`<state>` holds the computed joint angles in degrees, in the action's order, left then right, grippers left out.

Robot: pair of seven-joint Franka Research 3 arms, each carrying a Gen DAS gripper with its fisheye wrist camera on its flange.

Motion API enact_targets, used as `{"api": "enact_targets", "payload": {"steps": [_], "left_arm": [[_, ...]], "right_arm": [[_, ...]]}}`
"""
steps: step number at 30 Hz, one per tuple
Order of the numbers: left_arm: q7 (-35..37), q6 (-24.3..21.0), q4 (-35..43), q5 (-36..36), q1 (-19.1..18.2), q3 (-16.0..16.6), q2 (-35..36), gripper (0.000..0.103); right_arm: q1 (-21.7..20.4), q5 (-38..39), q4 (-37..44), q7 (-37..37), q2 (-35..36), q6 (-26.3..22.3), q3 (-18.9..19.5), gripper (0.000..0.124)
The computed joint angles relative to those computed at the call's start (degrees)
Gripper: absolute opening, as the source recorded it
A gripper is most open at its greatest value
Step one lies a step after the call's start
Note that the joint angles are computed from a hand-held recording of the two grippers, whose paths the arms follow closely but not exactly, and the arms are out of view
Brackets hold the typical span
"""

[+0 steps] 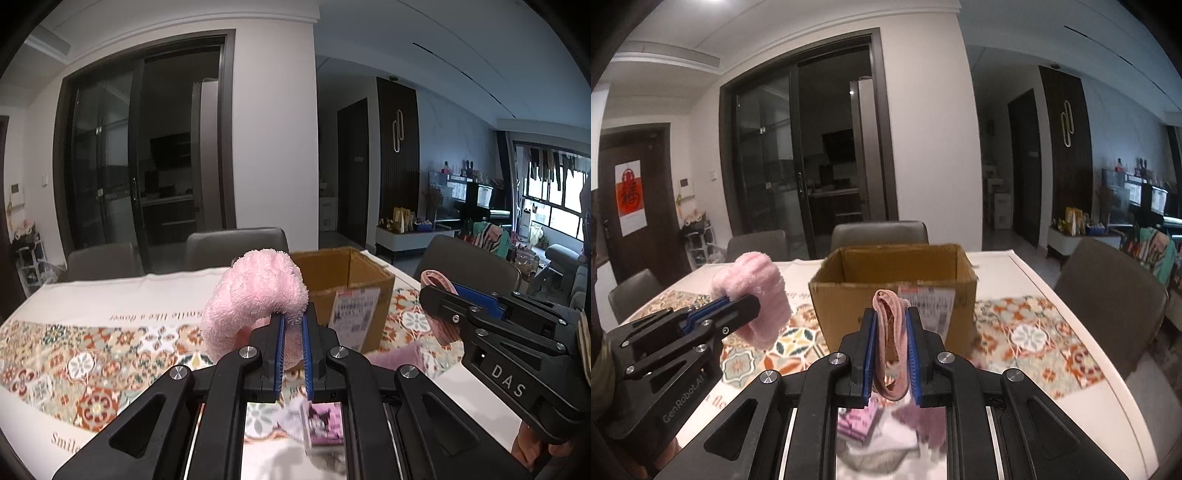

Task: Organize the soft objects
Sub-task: 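Carry the fluffy band and rubber bands with both tools over the cardboard box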

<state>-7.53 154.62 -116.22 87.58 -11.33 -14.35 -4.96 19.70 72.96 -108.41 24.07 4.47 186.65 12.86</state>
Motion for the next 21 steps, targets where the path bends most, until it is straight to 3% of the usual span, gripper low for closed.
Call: {"api": "enact_targets", "payload": {"steps": [10, 21], "left_arm": [[6.35, 1.37, 10.12, -0.70, 0.05, 2.50, 7.79, 0.010], [17.41, 1.51, 21.90, -6.60, -2.67, 6.48, 17.25, 0.010]], "right_arm": [[2.11, -28.69, 9.95, 25.80, 8.39, -6.98, -7.35, 0.017], [1.26, -46.42, 23.45, 41.27, 18.29, -12.17, -10.17, 0.017]]}}
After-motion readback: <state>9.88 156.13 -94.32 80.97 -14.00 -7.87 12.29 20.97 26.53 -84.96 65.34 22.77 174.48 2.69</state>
